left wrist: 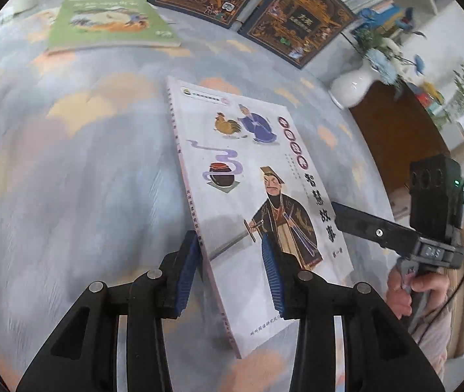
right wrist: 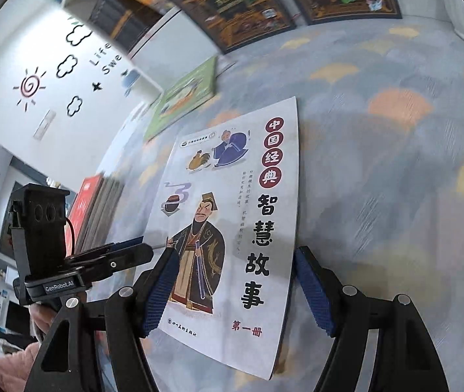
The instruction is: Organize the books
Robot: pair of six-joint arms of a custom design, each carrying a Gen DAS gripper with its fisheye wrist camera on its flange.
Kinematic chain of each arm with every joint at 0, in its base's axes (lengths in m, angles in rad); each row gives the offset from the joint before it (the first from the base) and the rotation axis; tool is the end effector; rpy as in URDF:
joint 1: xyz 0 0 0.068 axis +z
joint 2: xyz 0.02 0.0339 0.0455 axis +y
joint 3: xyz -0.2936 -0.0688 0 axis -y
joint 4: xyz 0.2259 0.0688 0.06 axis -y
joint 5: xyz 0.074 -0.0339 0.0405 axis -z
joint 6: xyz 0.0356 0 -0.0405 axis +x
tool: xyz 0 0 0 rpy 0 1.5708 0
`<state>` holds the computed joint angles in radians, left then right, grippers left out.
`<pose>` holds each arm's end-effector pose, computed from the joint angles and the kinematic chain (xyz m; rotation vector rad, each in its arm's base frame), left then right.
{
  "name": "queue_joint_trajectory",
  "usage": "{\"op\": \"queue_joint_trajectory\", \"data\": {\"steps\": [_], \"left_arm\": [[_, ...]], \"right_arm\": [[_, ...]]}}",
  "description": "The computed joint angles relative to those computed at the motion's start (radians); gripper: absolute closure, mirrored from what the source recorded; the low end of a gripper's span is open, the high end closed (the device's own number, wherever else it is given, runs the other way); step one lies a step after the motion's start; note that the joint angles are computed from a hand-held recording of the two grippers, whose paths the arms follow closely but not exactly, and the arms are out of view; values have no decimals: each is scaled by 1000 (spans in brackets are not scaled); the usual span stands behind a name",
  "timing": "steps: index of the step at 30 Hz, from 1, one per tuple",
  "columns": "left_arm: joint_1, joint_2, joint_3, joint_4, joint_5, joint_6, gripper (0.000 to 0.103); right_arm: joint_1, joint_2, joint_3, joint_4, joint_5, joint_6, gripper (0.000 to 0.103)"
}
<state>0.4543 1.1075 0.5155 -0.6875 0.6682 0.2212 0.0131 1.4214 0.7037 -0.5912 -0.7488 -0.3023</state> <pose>0.1346 0.0412 0.2022 -0.1684 2.5601 -0.7146 0.2115 0.0270 0.2038 -0.5450 2.5645 0.9684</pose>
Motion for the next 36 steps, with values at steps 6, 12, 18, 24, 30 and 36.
{"op": "queue_joint_trajectory", "data": {"steps": [6,12,18,24,30,36], "left_arm": [[277,50,8,-233,93,376,65],[306,169,11,-169,137,381,76],[194,99,-7,-50,76,273,79],[187,167,12,2,96,252,80],[154,81,-49,107,74,193,80],[138,15,-91,171,50,162,79]], "right_arm": [[23,-94,-96,-34,-51,-16,31],[-49,49,-36,-143,-136,-216,41],[-108,223,30,-159,-212,-308,75],[-145,316,67,-187,-258,-384,95],[-147,264,25,-141,-251,-375,95],[-148,249,12,-123,-257,-373,95]]}}
